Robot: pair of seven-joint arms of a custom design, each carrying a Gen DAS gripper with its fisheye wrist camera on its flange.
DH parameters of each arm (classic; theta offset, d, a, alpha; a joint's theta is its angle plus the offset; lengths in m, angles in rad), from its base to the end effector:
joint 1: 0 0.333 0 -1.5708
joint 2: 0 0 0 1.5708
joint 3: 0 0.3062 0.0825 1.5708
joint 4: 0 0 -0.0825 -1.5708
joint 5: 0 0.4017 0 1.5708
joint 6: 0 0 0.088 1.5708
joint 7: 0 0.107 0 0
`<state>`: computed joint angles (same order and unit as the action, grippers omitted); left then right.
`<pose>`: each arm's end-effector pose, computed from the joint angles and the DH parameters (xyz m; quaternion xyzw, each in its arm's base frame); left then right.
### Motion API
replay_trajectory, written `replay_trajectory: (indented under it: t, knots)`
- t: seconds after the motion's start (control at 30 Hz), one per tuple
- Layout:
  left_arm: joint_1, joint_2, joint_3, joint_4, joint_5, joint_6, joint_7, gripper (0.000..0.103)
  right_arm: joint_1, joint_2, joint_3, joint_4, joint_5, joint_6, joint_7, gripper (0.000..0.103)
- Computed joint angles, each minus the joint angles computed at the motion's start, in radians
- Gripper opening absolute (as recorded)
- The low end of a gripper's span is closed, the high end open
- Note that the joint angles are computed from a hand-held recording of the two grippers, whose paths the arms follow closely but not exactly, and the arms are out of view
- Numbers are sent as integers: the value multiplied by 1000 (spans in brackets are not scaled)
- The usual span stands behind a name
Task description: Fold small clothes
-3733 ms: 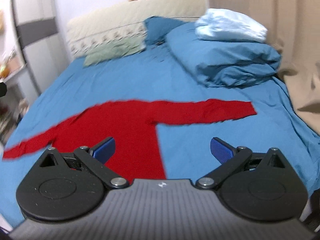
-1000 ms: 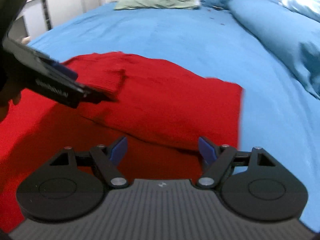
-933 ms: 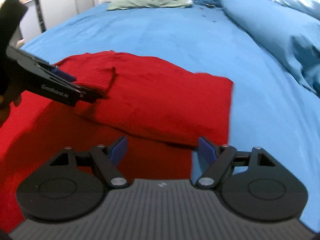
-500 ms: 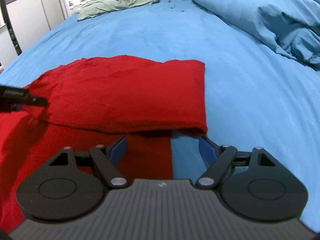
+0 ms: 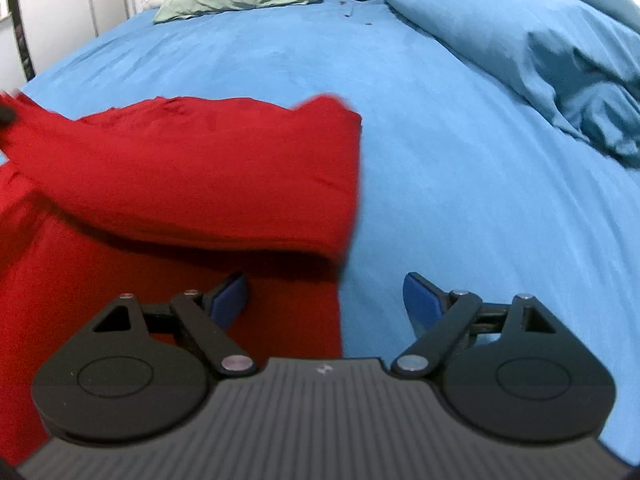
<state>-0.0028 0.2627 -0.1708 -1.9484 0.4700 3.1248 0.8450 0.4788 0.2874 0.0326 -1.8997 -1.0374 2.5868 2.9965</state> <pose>0.6480 -0.1449 0.4343 -0.6686 0.5967 -0.3814 0.2269 0.5674 0.3353 0.3669 -0.6155 0.6914 -0.2985 0.2322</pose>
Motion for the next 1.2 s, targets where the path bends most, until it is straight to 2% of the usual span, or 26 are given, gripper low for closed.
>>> replay_trajectory:
  t: [0.1, 0.13, 0.2, 0.23, 0.33, 0.43, 0.47, 0.53, 0.6, 0.67, 0.73, 0.77, 0.8, 0.83, 0.87, 0.9, 0.97, 1.03, 1.1, 1.2]
  knots:
    - [-20, -23, 68, -22, 51, -30, -44, 5, 6, 28, -3, 31, -18, -8, -28, 101]
    - [-8, -23, 65, -25, 48, -43, -38, 4, 9, 35, -7, 39, -24, -10, -29, 102]
    - [55, -17, 7, -38, -19, -44, 29, 5, 13, 49, -14, 55, -35, -14, -27, 103]
    - [67, -13, -4, -41, -33, -39, 49, 5, 14, 59, -17, 68, -36, -18, -34, 103]
    - [45, -7, 19, -44, -10, -31, 47, 4, 20, 89, -25, 110, -41, -34, -71, 103]
    - [43, -17, 25, -59, -10, -13, 40, 4, 53, 89, -43, 134, -55, -159, -50, 102]
    - [43, -22, 29, -69, -7, -6, 35, 4, 55, 75, -44, 120, -62, -176, -32, 101]
    - [29, -34, 53, -88, 15, -7, 10, 5, 45, 39, -37, 73, -67, -178, -11, 101]
    - [44, -42, 45, -105, 12, -21, 20, 5, 26, 17, -19, 38, -45, -160, -43, 101]
    - [25, -54, 73, -127, 46, -43, -5, 5, 18, 5, -7, 17, -40, -157, -73, 101]
    - [66, -54, 28, -145, -5, -59, 51, 6, 0, -12, -1, -3, -22, -126, -87, 101]
    - [79, -53, 11, -148, -31, -81, 78, 13, -10, -21, 3, -12, -4, -110, -99, 101]
    - [84, -57, 3, -151, -52, -100, 94, 15, -19, -37, 6, -29, 8, -93, -109, 101]
    - [77, -67, 11, -159, -56, -106, 86, 19, -27, -46, 11, -33, 26, -77, -127, 101]
    - [64, -86, 29, -174, -44, -102, 61, 30, -34, -62, 14, -43, 31, -45, -138, 101]
    - [45, -106, 54, -189, -11, -91, 21, 45, -42, -76, 16, -51, 27, 4, -143, 102]
    - [3, -150, 112, -213, 115, -66, -98, 60, -63, -70, 21, -33, 37, 145, -174, 103]
    - [4, -166, 114, -215, 171, -46, -121, 64, -76, -19, 28, 29, 79, 245, -235, 103]
    - [52, -152, 41, -208, 38, -30, 49, 66, -87, 72, 47, 126, 170, 299, -337, 103]
    - [94, -101, -34, -164, -93, -34, 222, 66, -95, 188, 76, 237, 309, 291, -442, 103]
